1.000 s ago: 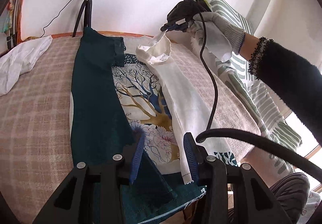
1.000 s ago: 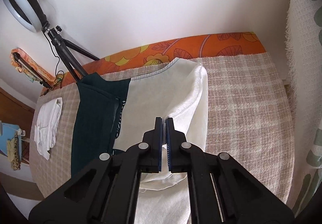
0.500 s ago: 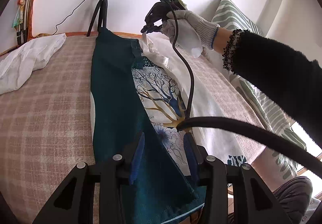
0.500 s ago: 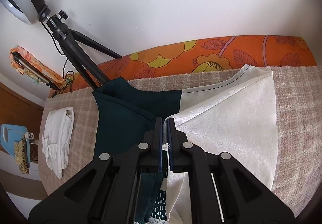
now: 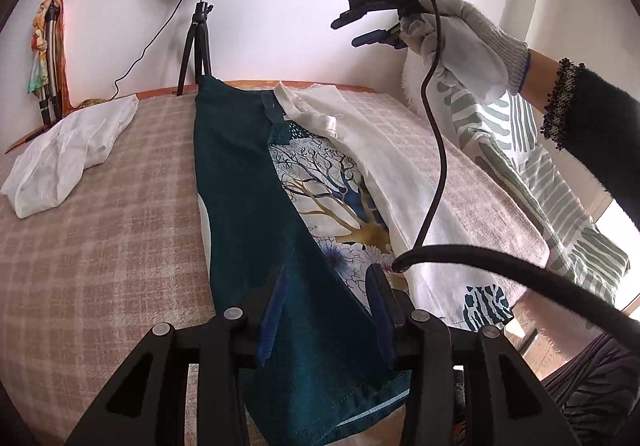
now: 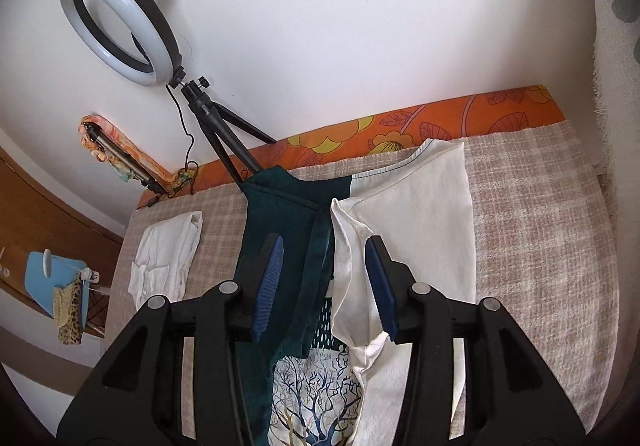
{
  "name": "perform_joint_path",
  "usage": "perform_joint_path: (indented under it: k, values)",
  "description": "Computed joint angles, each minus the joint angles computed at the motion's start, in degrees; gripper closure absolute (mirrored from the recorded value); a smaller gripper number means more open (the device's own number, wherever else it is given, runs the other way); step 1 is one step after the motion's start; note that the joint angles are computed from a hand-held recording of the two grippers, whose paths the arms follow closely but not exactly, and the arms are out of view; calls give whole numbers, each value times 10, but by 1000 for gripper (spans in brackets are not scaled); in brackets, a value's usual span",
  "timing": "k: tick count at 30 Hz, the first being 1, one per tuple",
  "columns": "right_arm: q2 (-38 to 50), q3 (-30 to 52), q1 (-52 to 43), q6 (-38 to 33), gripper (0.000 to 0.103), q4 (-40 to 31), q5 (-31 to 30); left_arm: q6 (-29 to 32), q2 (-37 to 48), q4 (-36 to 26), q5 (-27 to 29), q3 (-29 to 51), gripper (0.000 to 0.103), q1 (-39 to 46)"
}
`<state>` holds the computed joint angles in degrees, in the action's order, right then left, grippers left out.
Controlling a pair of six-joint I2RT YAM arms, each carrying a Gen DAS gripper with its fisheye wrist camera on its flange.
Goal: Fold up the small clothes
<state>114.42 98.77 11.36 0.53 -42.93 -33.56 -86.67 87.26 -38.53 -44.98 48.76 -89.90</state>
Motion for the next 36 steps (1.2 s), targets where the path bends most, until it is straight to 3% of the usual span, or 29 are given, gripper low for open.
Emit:
perform_joint_path:
  k: [7, 11, 13, 18, 22, 30, 36]
  values:
    - [-210, -181, -101, -97, 58, -47, -28, -46, 20, -135, 1, 44, 60, -55]
    - [-332, -329, -184, -205, 58, -86, -40, -73, 41, -223, 15, 64, 57, -94]
    - [-392, -410, -226, -273, 58, -104, -32, -78, 37, -233, 28, 55, 56, -107]
    - [-446, -566, -336, -439, 58, -151, -15, -104, -54, -106, 78, -56, 56, -103]
    - [-432, -641, -387, -511, 58, -131, 15, -135, -84, -14, 96, -112, 56, -102]
    - [-352, -650, -466, -611, 49, -156, 23, -172, -119, 116, 111, -188, 56, -97]
    - [-335, -669, -467, -625, 49, -144, 39, -153, -120, 134, 113, -188, 59, -85]
